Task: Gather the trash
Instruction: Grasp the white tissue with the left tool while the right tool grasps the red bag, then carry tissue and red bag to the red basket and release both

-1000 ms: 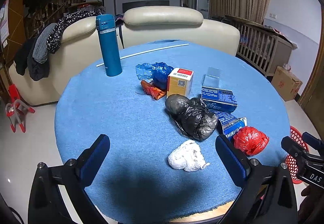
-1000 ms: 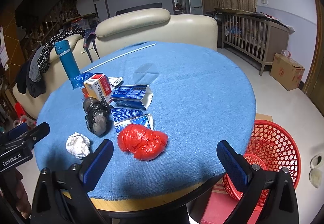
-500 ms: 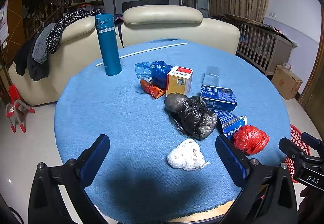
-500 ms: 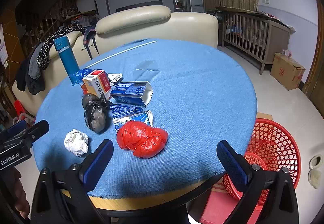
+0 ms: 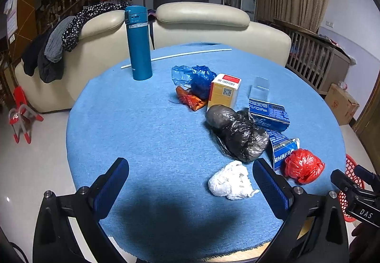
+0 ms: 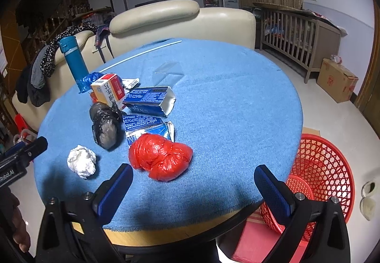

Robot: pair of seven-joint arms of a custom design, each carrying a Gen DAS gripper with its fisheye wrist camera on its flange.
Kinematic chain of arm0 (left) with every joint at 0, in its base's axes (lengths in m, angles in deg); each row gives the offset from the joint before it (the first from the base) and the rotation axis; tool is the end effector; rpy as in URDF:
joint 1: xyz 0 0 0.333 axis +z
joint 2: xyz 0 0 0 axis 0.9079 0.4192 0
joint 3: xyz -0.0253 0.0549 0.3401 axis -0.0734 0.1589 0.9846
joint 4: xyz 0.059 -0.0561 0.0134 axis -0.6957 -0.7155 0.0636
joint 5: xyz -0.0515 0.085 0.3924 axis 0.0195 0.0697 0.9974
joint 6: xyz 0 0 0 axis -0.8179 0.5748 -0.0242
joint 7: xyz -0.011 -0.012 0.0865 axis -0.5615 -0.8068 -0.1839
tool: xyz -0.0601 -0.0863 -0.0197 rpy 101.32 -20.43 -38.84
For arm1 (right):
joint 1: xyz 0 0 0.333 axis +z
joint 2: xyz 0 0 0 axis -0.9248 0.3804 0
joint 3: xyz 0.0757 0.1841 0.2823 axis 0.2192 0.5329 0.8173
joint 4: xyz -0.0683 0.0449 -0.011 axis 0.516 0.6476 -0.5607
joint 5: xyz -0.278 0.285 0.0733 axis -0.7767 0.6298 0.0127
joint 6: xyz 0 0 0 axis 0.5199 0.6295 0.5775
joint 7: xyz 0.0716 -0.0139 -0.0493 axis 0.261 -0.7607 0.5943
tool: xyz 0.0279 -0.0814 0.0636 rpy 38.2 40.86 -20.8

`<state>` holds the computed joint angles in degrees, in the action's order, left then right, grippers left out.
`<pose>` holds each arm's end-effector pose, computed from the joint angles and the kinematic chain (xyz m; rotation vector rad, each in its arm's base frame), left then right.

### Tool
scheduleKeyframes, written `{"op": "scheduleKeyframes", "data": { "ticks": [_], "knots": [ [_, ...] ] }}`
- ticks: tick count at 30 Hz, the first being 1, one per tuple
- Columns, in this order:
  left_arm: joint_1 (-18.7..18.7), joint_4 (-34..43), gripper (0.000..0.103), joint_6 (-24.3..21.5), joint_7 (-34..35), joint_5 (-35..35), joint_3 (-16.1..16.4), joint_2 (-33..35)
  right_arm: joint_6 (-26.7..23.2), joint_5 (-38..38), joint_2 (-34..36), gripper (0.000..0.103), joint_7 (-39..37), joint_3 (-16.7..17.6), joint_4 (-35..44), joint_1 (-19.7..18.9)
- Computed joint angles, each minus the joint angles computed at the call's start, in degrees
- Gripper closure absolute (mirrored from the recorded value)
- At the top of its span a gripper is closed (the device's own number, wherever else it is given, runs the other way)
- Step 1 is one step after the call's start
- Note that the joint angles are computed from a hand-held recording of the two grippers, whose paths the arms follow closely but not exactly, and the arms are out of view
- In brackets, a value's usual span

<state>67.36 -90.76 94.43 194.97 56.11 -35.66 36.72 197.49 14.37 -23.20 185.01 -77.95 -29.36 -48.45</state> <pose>0.7287 -0.0972 0.4332 -1.4592 2.0682 -0.9474 0.6199 0.2205 0.4589 -1.3493 2.1052 -0.8138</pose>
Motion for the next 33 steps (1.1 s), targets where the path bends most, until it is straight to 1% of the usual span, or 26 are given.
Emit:
{"op": "scheduleKeyframes", "data": {
  "ticks": [3, 6, 9, 11, 15, 16, 17, 19, 20, 22, 24, 26, 28, 29, 30, 31, 33],
  "knots": [
    [0.0, 0.1, 0.000, 0.1, 0.0, 0.2, 0.0, 0.5, -0.1, 1.9, 1.9, 0.000, -3.3, 0.1, 1.8, -0.5],
    [-0.7, 0.8, 0.000, -1.2, -1.3, 1.1, 1.1, 1.4, 1.1, 4.4, 4.7, 0.000, -7.3, -0.2, 4.3, -0.9],
    [-1.1, 1.5, 0.000, -2.3, -2.6, 1.8, 1.8, 2.1, 3.1, 8.1, 7.6, 0.000, -11.9, -0.5, 6.9, -1.5],
    [-1.4, 2.0, 0.000, -3.4, -3.3, 2.6, 2.4, 2.7, 3.4, 10.9, 9.4, 0.000, -14.9, -0.7, 8.7, -1.6],
    [-1.4, 2.3, 0.000, -4.4, -2.9, 3.4, 1.8, 3.2, 6.4, 16.9, 12.2, 0.000, -20.8, -0.8, 10.9, -2.1],
    [-1.5, 2.3, 0.000, -4.7, -2.7, 3.7, 1.8, 3.3, 7.3, 17.5, 12.5, 0.003, -21.1, -1.3, 10.9, -1.8],
    [-1.6, 2.4, 0.000, -4.9, -2.5, 3.9, 1.7, 3.4, 8.5, 17.9, 12.5, 0.007, -21.1, -1.8, 10.6, -1.5],
    [-2.1, 2.6, 0.000, -5.6, -2.3, 4.5, 1.9, 3.6, 11.4, 20.6, 12.8, 0.043, -22.8, -1.4, 9.8, -2.3],
    [-2.4, 2.7, 0.000, -5.7, -2.2, 4.8, 1.9, 3.7, 12.0, 21.1, 12.8, 0.043, -22.9, -1.9, 9.6, -1.9],
    [-3.2, 3.0, 0.000, -6.2, -2.4, 5.6, 2.3, 4.0, 13.5, 22.6, 12.5, 0.048, -24.3, -1.9, 8.7, -2.0],
    [-3.5, 3.7, 0.000, -6.9, -2.3, 6.1, 2.3, 4.4, 15.2, 23.2, 11.8, 0.052, -24.1, -2.7, 7.4, -1.4],
    [-4.7, 4.7, 0.000, -7.7, -3.1, 7.3, 3.2, 5.3, 17.0, 23.0, 10.8, 0.052, -22.8, -3.9, 5.7, -0.6],
    [-5.7, 6.1, 0.000, -9.7, -4.2, 8.8, 4.1, 6.3, 18.9, 21.6, 9.5, 0.052, -20.0, -5.9, 3.8, 0.9],
    [-6.1, 6.3, 0.010, -10.0, -4.7, 9.4, 4.5, 6.6, 19.8, 20.8, 8.8, 0.052, -18.6, -6.7, 2.8, 1.5],
    [-6.3, 6.6, 0.022, -10.7, -4.8, 10.1, 4.7, 6.9, 20.2, 20.1, 8.1, 0.052, -17.5, -7.2, 2.1, 1.9],
    [-6.2, 7.6, 0.057, -13.0, -4.7, 10.6, 4.6, 7.4, 20.8, 18.9, 7.6, 0.052, -15.8, -8.1, 1.3, 2.6],
    [-5.8, 6.5, 0.059, -12.1, -3.9, 10.6, 3.9, 6.7, 21.5, 17.0, 6.5, 0.052, -13.4, -8.9, 0.0, 3.3]
  ]
}}
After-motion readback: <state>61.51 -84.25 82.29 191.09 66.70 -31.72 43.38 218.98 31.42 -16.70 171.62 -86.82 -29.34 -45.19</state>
